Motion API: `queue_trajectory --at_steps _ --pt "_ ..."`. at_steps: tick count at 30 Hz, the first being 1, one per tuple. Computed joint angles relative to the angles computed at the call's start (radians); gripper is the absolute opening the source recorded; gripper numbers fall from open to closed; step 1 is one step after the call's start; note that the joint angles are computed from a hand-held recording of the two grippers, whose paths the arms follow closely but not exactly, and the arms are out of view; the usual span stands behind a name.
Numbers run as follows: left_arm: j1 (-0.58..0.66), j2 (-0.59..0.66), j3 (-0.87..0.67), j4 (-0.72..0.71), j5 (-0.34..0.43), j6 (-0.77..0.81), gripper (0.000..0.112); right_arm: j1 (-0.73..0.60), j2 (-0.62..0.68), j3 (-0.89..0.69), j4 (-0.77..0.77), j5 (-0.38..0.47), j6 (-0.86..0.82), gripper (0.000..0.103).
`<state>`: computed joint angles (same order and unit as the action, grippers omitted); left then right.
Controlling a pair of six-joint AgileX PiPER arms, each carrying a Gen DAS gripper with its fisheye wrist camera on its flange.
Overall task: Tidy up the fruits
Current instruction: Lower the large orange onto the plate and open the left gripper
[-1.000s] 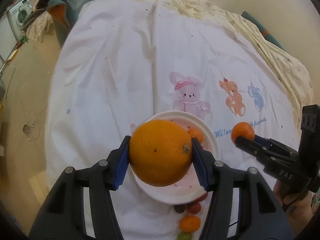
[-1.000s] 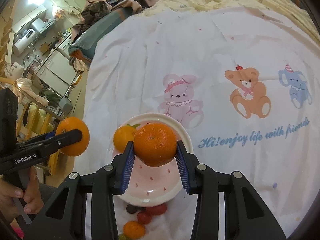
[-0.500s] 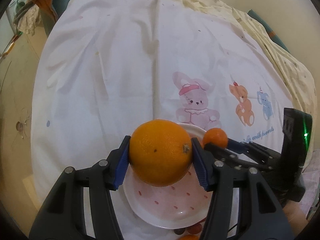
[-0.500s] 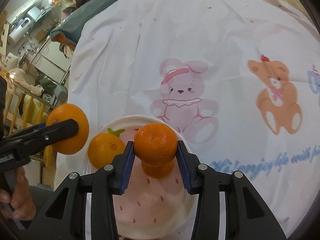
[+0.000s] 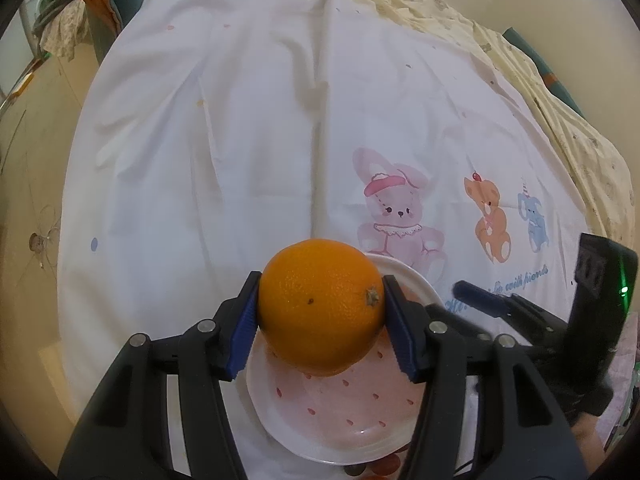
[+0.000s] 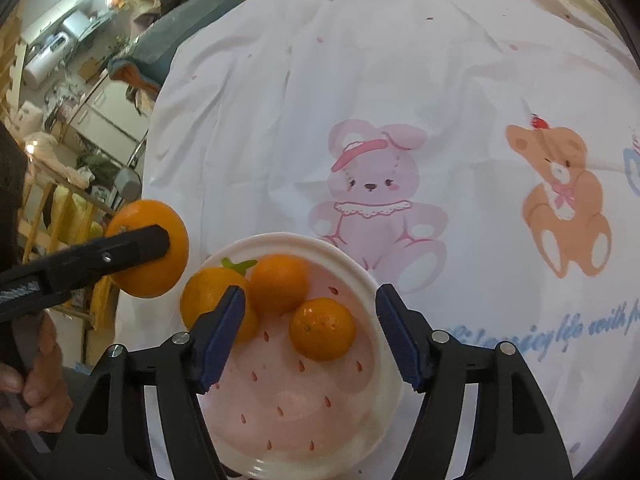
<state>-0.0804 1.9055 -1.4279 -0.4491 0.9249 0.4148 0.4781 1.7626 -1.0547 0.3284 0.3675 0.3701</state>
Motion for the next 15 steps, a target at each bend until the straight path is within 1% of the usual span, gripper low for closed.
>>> queue_trajectory --at_steps 5,9,12,15 --pt "-0.003 -0.006 0.005 -0.015 0.004 0.003 0.054 -0.003 -0.079 0.060 -0.077 0.027 0.123 0.070" --pt "-0.012 -0.019 0.018 -0.046 0.019 0.026 0.054 0.019 -0.152 0.098 -0.189 0.057 0.261 0.070" --pt "-0.027 -0.039 0.042 -0.052 0.011 0.043 0.054 0.037 -0.209 0.144 -0.220 0.052 0.340 0.071" --pt "-0.040 -0.060 0.072 -0.061 0.005 0.063 0.054 0.064 -0.263 0.186 -0.302 0.065 0.472 0.071"
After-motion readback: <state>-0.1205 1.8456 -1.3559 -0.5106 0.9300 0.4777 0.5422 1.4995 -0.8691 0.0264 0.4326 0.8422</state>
